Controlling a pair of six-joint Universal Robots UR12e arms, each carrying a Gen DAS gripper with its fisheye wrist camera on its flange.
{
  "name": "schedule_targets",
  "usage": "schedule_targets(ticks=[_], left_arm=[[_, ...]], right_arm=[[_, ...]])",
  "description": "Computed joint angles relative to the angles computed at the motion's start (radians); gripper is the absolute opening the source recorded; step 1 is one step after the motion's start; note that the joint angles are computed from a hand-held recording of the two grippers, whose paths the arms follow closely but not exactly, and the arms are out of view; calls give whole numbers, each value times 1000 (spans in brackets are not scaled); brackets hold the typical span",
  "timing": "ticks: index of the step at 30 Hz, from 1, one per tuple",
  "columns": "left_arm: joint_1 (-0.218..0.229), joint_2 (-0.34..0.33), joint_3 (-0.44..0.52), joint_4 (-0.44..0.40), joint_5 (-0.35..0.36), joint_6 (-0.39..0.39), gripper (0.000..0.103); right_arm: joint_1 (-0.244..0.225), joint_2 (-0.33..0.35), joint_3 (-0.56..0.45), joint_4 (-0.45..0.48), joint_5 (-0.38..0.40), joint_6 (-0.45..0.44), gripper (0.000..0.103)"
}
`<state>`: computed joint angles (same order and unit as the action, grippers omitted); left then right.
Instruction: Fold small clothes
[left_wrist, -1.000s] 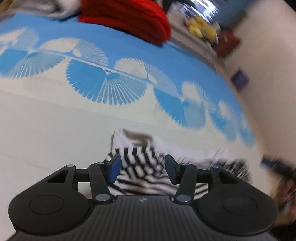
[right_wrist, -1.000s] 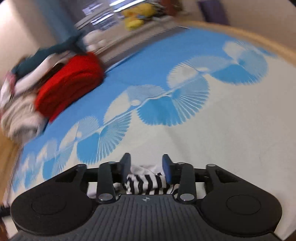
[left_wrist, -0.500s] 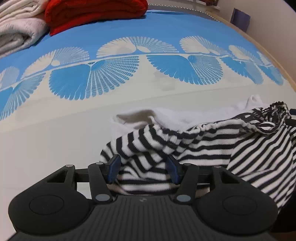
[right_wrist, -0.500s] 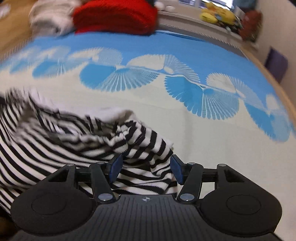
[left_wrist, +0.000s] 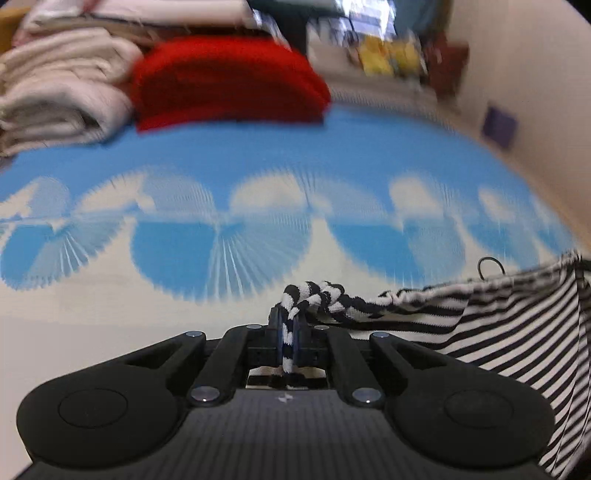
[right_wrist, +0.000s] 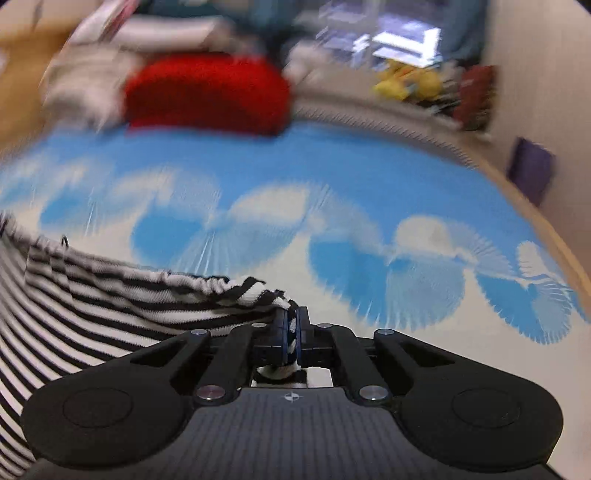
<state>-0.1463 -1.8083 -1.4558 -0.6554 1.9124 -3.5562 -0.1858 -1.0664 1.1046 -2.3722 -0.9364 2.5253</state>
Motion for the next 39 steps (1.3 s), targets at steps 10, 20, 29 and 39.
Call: schedule_targets(ticks=[10, 20, 29, 39], left_arm=[[12, -89, 92, -159, 51, -54, 6], [58, -36, 59, -274, -126, -141, 65], [45, 142, -67, -303, -209, -305, 58], [65, 169, -120, -457, -417, -343, 42]], right_arm=[[85, 71, -62, -29, -204, 12, 3], [104, 109, -166, 259, -321, 15, 45], [-23, 3, -124, 448, -101, 237, 52], [-73, -74, -38, 685, -175, 137, 53]])
